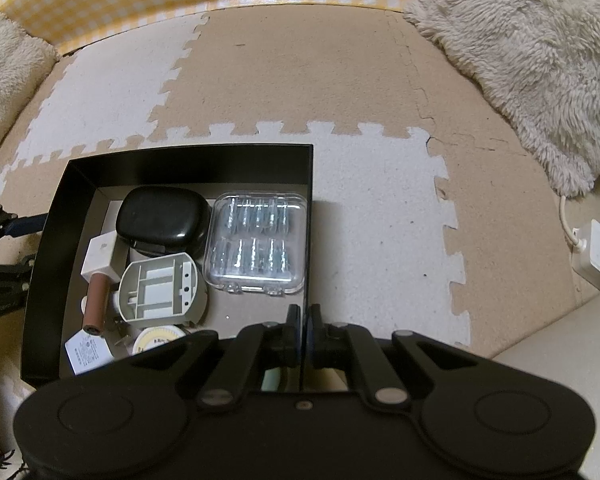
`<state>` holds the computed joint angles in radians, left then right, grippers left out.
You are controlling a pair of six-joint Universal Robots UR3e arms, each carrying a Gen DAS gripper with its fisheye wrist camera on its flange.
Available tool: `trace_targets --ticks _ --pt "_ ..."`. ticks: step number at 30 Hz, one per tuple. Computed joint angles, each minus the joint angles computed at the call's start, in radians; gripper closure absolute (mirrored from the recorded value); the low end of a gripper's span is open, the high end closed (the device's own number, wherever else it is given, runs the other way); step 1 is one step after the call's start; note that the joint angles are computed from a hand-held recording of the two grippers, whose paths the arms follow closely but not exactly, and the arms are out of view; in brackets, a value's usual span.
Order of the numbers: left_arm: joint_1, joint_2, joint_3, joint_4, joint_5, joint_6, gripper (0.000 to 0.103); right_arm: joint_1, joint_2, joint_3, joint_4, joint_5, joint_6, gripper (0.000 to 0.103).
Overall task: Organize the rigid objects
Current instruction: 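Carry the teal tape roll into the black box and release it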
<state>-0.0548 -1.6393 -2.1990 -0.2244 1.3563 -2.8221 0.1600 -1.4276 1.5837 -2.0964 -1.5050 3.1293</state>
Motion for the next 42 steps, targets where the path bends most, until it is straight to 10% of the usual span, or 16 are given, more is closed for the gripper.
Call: trace_targets --ticks 22,37,42 --pt "-0.093 0.080 0.133 -0.031 -0.052 -0.219 0.059 0.000 0.000 -0.001 0.001 0.000 -0.001 0.099" --pt "-0.241 -0.082 0.281 -0.038 0.123 -0.195 0.058 0.001 0.000 -0.002 0.002 -0.001 -0.001 0.099" --pt "-0.246 -0.063 0.275 -0.079 0.124 -0.190 0.041 -0.002 -0.001 0.000 0.001 0.004 -0.002 0.099"
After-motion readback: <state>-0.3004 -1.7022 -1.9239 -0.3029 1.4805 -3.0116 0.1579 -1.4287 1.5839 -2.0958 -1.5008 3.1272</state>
